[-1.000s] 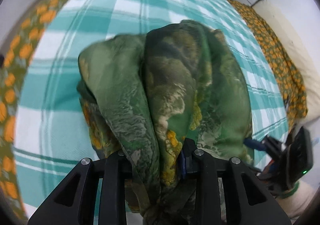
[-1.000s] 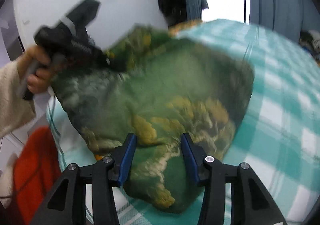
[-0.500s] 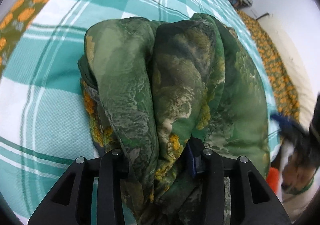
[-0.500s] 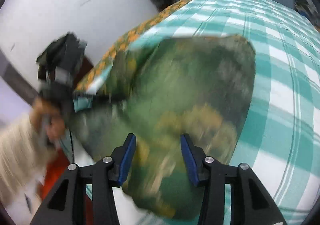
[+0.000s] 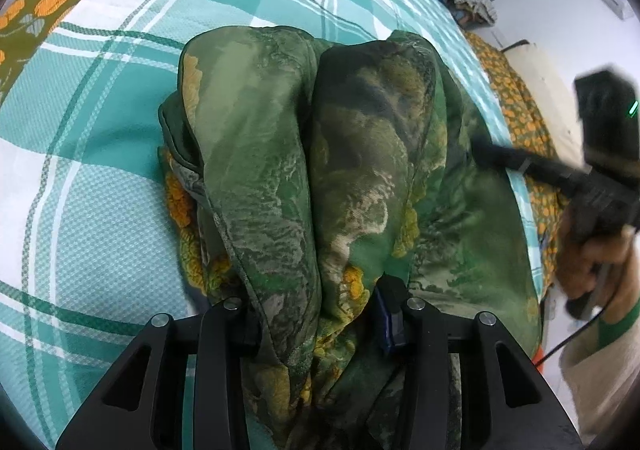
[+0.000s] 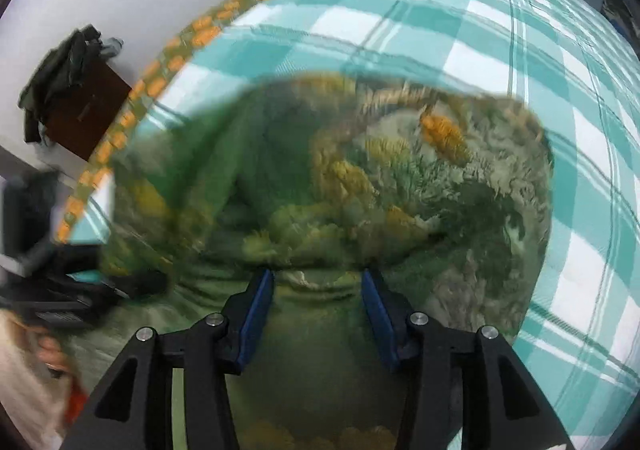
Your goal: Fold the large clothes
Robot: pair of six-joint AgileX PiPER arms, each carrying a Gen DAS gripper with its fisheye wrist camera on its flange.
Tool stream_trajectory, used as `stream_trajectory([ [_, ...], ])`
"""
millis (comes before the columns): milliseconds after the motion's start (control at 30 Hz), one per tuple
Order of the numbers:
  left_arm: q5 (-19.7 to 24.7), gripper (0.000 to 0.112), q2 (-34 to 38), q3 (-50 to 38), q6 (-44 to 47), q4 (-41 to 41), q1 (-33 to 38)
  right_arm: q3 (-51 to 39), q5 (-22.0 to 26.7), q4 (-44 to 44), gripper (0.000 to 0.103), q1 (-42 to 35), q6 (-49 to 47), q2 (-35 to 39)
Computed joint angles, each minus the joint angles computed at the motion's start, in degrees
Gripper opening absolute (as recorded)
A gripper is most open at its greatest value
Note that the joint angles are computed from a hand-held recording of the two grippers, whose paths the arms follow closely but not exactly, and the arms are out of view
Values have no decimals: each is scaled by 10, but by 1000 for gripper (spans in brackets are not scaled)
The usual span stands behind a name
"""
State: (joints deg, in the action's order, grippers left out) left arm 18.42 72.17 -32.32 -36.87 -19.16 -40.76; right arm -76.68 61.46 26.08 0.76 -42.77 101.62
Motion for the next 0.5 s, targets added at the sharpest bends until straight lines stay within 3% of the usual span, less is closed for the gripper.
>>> stream_trajectory([
  [67,-10,42,-6,11,-9,3,-5,-30,8,25,49,13,8,2],
  [167,-4,42,-8,11,-4,0,-1,-59,-24,16,49,67,53,33],
  [300,4,42,4,1,-31,18,-4,-55,-87,-94,50,134,148,94],
  [367,7,42,7,0,-19,10,-1,-28,-115,-104,50,138,150,87],
  [500,10,43,-1,4,7,-8,5,25,-99,-59,50,114,82,9],
])
